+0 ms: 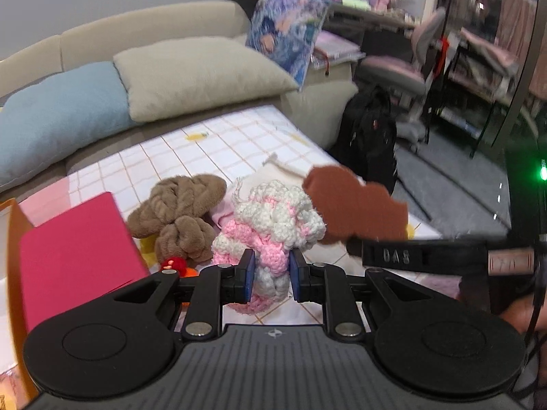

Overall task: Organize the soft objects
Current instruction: 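Lift the crochet piece with the left tool while the right tool lifts the sponge, then carry both held items over the white box and open both tools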

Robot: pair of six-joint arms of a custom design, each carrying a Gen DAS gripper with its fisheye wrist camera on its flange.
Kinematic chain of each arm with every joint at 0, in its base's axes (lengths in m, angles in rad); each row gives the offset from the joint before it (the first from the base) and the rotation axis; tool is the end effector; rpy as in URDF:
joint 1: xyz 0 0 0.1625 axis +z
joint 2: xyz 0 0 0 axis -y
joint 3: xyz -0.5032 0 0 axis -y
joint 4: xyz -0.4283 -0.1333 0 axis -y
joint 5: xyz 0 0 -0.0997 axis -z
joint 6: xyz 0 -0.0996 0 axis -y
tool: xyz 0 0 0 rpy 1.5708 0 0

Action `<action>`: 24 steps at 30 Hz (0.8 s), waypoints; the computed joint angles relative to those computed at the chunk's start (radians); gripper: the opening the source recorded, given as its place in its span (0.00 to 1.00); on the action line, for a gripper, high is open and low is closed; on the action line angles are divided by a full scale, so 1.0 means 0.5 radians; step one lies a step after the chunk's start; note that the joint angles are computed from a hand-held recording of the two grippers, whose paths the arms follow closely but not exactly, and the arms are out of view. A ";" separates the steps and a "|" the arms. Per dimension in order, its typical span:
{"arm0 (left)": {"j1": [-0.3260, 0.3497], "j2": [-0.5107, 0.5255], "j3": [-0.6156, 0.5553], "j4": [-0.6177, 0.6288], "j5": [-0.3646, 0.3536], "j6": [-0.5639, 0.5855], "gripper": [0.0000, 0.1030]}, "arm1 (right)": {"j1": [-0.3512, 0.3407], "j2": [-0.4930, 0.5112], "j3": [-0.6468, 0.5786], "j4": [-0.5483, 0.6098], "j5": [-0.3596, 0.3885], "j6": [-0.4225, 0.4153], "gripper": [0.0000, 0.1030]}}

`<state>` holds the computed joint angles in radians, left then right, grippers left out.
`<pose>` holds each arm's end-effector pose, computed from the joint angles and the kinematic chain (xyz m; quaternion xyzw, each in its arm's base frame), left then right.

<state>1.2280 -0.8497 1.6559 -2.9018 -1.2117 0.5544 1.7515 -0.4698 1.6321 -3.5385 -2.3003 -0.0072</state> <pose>-0.0975 -0.7740 0.2006 0.3704 0.8763 -0.2356 0.1985 0.1991 -0.7173 0.0177 -0.0586 -0.8688 0.3932 0.2952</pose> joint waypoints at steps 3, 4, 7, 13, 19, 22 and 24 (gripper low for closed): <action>0.011 -0.093 0.064 -0.064 -0.084 -0.033 0.22 | 0.052 -0.027 0.078 -0.021 0.014 0.039 0.54; 0.015 -0.126 0.084 -0.089 -0.106 -0.045 0.22 | 0.070 -0.037 0.098 -0.017 0.026 0.046 0.54; 0.030 -0.218 0.131 -0.159 -0.156 -0.084 0.22 | 0.129 -0.054 0.131 0.000 0.087 0.029 0.54; 0.077 -0.357 0.196 -0.353 -0.169 -0.135 0.22 | 0.258 -0.038 0.064 0.130 0.299 -0.045 0.54; 0.141 -0.416 0.162 -0.507 -0.014 -0.176 0.22 | 0.407 0.112 -0.226 0.332 0.408 -0.314 0.54; 0.184 -0.416 0.085 -0.490 0.091 -0.221 0.22 | 0.471 0.227 -0.444 0.519 0.411 -0.443 0.54; 0.216 -0.406 0.027 -0.459 0.146 -0.221 0.22 | 0.510 0.322 -0.616 0.646 0.377 -0.544 0.54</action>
<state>1.3359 -1.0528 1.6692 -3.1313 -1.1386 0.4437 2.0064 -0.3089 1.3243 -3.2154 -2.1118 -0.2791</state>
